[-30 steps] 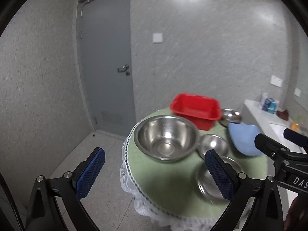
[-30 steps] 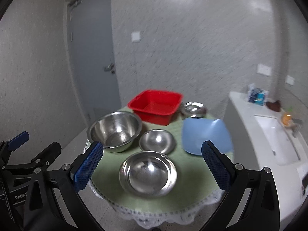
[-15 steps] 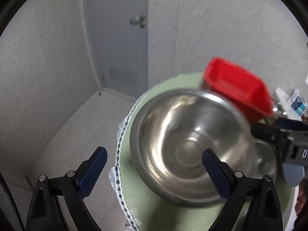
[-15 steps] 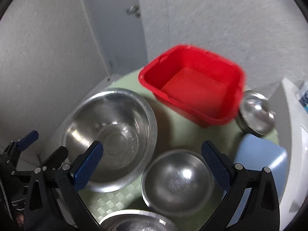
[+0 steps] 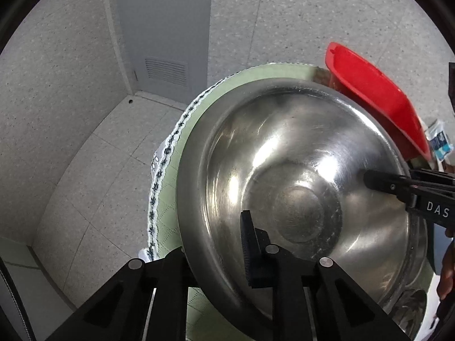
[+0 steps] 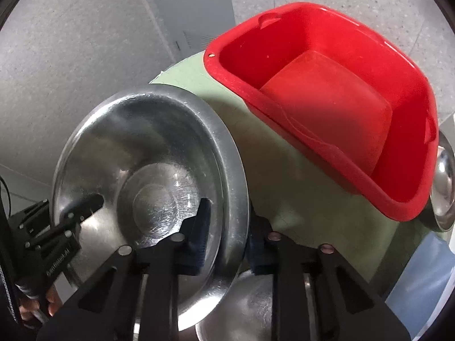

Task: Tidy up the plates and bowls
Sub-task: 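Grasp the large steel bowl rim with the left tool while the right tool grips it too, then carry the large steel bowl with both tools and lower it into the red basin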

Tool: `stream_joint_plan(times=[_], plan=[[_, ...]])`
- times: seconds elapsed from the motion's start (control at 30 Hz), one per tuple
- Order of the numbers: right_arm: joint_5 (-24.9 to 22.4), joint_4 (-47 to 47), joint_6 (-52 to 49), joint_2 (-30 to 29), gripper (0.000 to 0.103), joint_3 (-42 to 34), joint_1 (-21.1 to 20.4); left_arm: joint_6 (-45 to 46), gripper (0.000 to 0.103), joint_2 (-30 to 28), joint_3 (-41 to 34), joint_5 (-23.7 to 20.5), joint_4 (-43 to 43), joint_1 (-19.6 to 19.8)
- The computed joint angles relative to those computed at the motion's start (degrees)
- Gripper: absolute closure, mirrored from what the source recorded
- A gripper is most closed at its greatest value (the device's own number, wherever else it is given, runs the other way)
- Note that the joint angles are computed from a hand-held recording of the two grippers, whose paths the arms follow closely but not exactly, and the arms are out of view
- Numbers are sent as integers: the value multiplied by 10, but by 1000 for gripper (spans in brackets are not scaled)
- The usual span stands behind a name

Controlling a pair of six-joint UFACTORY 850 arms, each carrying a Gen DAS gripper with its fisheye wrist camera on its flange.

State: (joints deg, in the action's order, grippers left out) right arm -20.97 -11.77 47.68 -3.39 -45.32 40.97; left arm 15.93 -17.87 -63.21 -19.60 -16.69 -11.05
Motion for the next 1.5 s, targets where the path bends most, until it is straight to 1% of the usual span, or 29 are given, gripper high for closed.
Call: stream_joint_plan(times=[0.1,0.17,0.23,0.3,0.43,0.47,0.53,0.57,0.63,0.7,0.77,0.8,0.87,0.9,0.93,0.97,1.0,1.03,1.07,1.1,1.13,1.17,1.2,1.23,1.27,1.3,1.33,1.43,1.5], plan=[[17,18,-17,5,83,4,-7,14,93,12,5,1,3,5],[15,-19,20,23,83,9,1,22,93,30,15,13,5,4],[14,-44,44,46,83,17,5,60,93,49,25,21,-25,7],[11,-79,78,83,83,27,9,112,93,59,18,23,-72,10],[-2,-139,131,126,83,33,-6,187,93,45,-25,31,-135,-3],[-9,-156,146,137,83,34,-16,184,93,35,-44,16,-131,-8],[-19,-181,168,152,83,37,-34,225,93,15,-74,14,-167,-20],[-22,-193,177,160,83,40,-49,242,93,2,-91,15,-181,-27],[-16,-186,167,169,83,46,-81,248,93,-37,-135,10,-178,-40],[-12,-188,170,170,83,51,-111,267,93,-84,-186,0,-187,-50],[1,-173,157,164,83,59,-145,240,93,-130,-237,-18,-155,-61],[7,-153,137,160,83,60,-158,224,93,-155,-266,-24,-137,-64],[12,-155,136,150,83,66,-175,207,93,-196,-312,-34,-111,-71],[11,-151,129,143,83,64,-183,201,93,-213,-330,-43,-102,-73],[19,-158,137,128,83,63,-189,185,93,-239,-367,-60,-89,-74],[24,-148,126,119,83,63,-199,165,93,-271,-416,-86,-71,-76],[26,-142,118,113,83,61,-206,133,93,-312,-476,-98,-47,-85],[28,-145,123,108,83,60,-208,109,93,-335,-513,-124,-20,-89],[28,-148,128,102,82,58,-207,86,93,-369,-565,-145,7,-94],[19,-160,146,96,82,51,-198,76,93,-390,-596,-156,20,-96],[8,-171,162,103,82,54,-189,61,93,-413,-632,-169,34,-101],[5,-186,175,98,82,52,-187,40,93,-448,-691,-196,52,-108],[3,-184,169,90,81,42,-190,33,93,-471,-728,-212,56,-109],[-6,-193,182,92,81,43,-181,24,93,-482,-748,-223,62,-114],[-10,-198,184,87,80,40,-182,17,93,-498,-773,-231,69,-117],[-12,-203,186,81,80,38,-183,19,92,-502,-774,-223,71,-118],[-10,-206,187,85,80,46,-186,25,91,-486,-752,-230,70,-118],[-11,-201,189,79,77,51,-188,25,90,-482,-737,-226,75,-122],[-6,-219,206,80,76,55,-185,16,88,-496,-758,-235,87,-125]])
